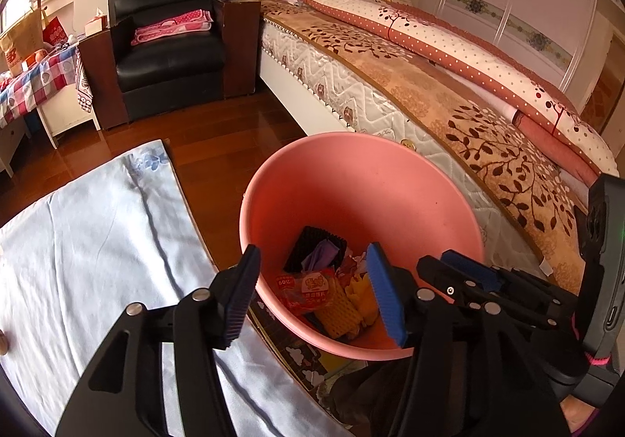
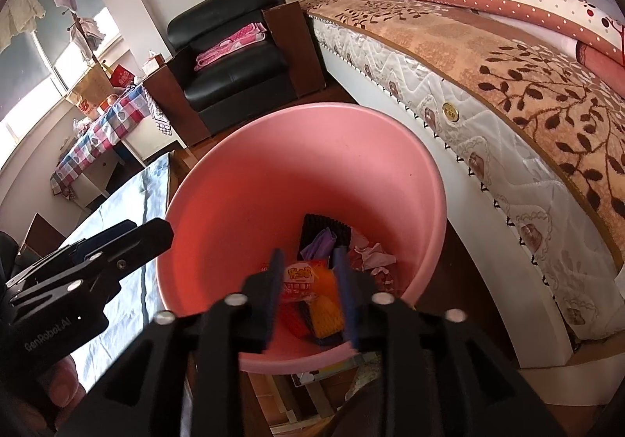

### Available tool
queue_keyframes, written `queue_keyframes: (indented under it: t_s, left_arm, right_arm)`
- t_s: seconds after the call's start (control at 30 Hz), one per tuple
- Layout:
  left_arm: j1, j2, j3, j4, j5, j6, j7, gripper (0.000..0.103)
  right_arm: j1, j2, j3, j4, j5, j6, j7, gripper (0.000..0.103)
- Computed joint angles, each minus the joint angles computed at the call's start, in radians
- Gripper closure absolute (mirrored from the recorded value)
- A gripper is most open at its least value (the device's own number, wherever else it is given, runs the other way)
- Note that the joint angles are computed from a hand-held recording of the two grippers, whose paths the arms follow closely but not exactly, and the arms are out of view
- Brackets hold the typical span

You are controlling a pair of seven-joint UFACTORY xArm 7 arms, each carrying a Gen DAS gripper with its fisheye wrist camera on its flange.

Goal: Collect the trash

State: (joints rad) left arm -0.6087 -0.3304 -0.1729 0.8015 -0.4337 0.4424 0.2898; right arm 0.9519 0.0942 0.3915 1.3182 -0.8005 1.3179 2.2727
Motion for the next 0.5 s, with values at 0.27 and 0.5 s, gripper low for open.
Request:
queue_keyframes:
  t_s: [0.27,0.5]
  left_arm:
    - [-0.002,-0.016,0.008,-0.007,-0.007,0.0,0.0,0.046]
    - [0.0,-0.038,0.009,-0.017,-0.001,-0.002,-0.01,0.046]
  right_arm:
    - [0.014,0.017,0.0,0.033,-0.011,0.042,-0.005,0.063]
    - [0.032,0.03,-0.005,0.063,-0.021,0.079,-0.02,0.059]
